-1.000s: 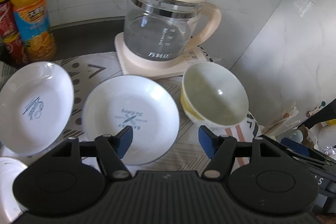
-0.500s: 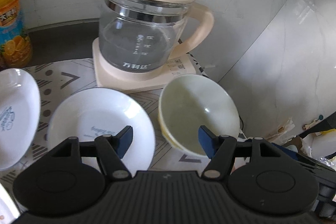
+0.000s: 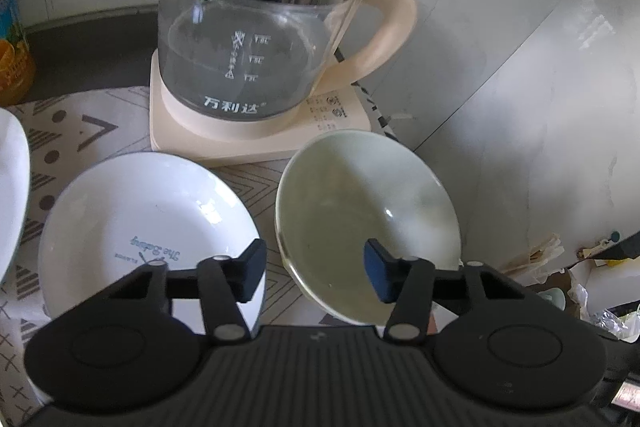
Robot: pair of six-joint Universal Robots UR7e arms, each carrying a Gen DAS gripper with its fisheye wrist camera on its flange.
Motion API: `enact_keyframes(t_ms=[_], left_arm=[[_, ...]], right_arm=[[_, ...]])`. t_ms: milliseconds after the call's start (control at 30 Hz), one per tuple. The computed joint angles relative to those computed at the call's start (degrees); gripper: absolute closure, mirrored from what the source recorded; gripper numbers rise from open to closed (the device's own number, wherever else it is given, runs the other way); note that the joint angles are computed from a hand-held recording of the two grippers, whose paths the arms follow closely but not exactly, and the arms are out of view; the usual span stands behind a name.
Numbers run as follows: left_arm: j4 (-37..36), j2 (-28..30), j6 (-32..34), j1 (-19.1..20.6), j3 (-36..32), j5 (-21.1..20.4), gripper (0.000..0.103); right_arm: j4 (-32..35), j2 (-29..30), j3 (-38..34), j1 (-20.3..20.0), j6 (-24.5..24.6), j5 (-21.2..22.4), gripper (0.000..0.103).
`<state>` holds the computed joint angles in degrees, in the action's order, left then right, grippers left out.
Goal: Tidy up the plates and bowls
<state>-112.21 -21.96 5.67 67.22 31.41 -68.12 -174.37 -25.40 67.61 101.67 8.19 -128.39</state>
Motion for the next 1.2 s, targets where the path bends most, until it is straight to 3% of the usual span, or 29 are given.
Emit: enact_keyframes(t_ms=[200, 533, 667, 933, 1200], left_arm=[[3.4, 3.1, -1.9, 0.5, -5.0, 1.2, 0.071], [5.6, 7.5, -2.4, 1.0, -11.4, 2.6, 0.093], [7.6, 8.2, -2.9, 1.0, -13.4, 2.2, 0.094], [5.9, 4.8, -1.6, 0.7, -8.7, 0.5, 0.094], [0.9, -1.6, 1.7, 0.0, 1.2, -1.0, 0.094]], right_arm=[[4.1, 1.0, -2.5, -1.2, 1.4, 1.4, 0.073], [7.6, 3.0, -6.0, -1.7, 2.5, -0.1, 0.078], [6.9, 2.9, -5.6, -1.1, 2.1, -1.7, 0.081], [0.6, 0.9, -1.4, 0.6, 1.9, -2.9, 0.081], [-5.7, 0.0, 2.0, 3.4, 1.7, -5.5, 0.081]])
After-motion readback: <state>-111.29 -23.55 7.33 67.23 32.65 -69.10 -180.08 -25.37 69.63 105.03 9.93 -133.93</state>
